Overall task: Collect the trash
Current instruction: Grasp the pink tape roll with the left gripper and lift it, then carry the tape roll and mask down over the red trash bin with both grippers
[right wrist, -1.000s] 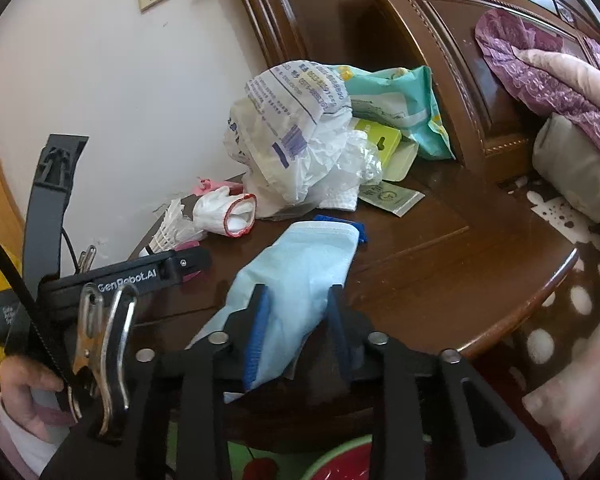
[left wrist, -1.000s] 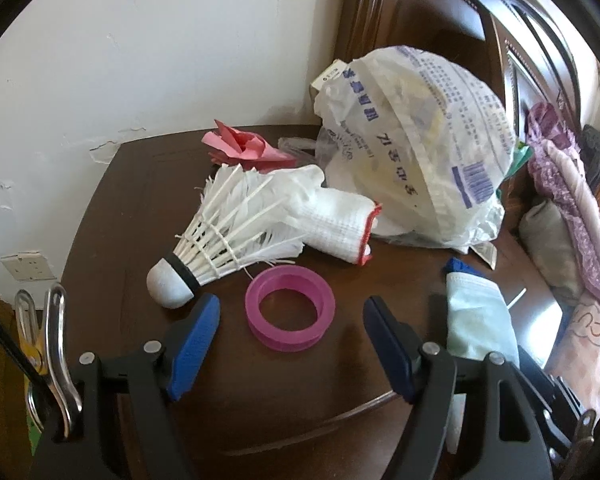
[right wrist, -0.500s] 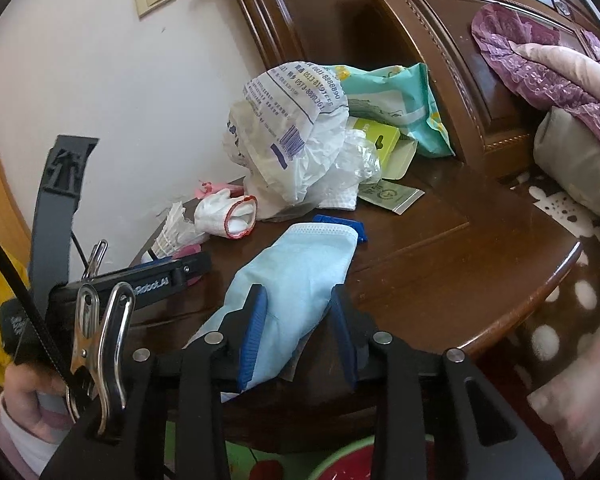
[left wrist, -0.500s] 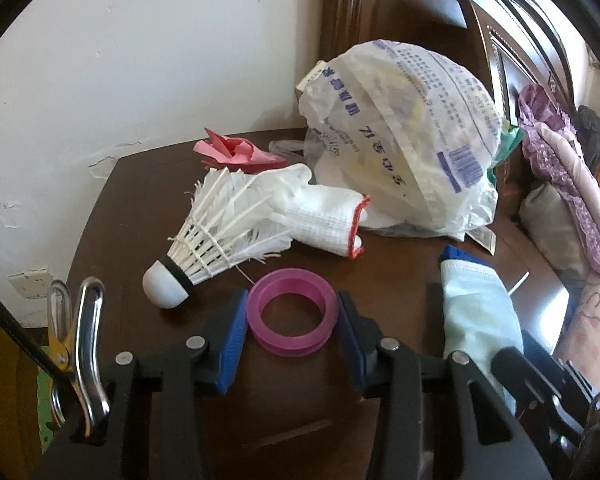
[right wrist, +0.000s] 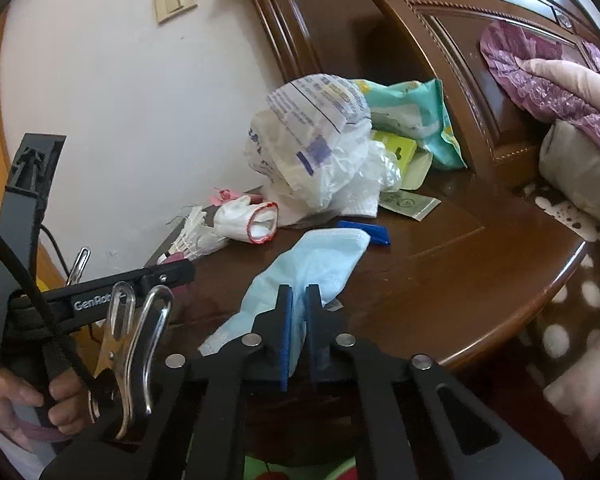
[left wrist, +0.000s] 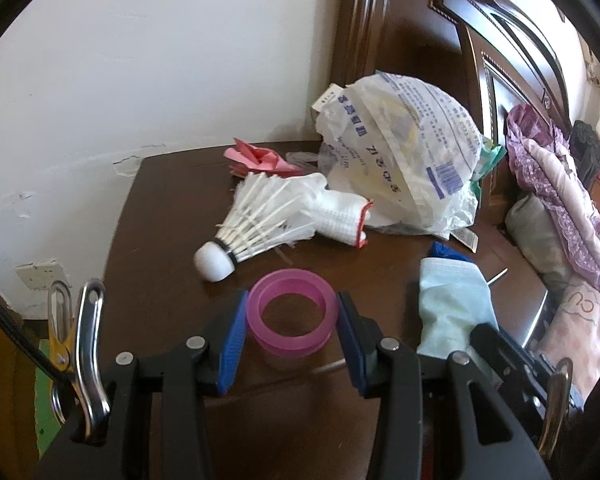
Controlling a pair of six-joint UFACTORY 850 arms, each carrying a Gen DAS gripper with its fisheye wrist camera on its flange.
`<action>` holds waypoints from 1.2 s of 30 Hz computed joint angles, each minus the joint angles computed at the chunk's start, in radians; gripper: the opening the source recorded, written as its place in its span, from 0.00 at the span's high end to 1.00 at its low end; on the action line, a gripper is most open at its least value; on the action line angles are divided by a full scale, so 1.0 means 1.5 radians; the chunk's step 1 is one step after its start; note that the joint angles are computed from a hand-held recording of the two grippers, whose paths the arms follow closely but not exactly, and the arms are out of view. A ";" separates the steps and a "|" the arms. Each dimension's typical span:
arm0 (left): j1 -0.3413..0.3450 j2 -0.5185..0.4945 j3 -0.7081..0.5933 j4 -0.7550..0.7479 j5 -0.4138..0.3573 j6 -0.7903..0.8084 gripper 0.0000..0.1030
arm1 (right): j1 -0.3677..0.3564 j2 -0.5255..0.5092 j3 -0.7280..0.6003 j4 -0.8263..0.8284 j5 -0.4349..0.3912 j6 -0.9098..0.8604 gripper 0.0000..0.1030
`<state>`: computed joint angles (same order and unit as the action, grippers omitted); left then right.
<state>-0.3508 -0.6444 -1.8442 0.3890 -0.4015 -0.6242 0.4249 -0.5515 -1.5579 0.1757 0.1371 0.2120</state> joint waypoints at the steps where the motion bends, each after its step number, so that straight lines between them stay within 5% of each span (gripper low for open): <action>1: 0.002 0.007 0.008 -0.004 0.002 0.001 0.56 | 0.002 0.003 0.003 -0.026 0.006 0.022 0.94; 13: 0.004 0.133 0.158 0.050 0.051 -0.046 0.56 | 0.041 0.047 0.063 0.006 0.075 -0.058 0.95; 33: -0.051 0.290 0.310 0.021 0.094 0.029 0.56 | 0.106 0.261 0.312 0.352 0.183 -0.325 0.95; 36: -0.054 0.317 0.334 -0.065 0.097 0.116 0.56 | 0.119 0.284 0.334 0.398 0.198 -0.360 0.95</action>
<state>-0.4325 -0.1687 -1.3430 0.2921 -0.2557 -0.4500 0.6035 -0.1261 -1.0563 0.7720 0.4338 -0.3279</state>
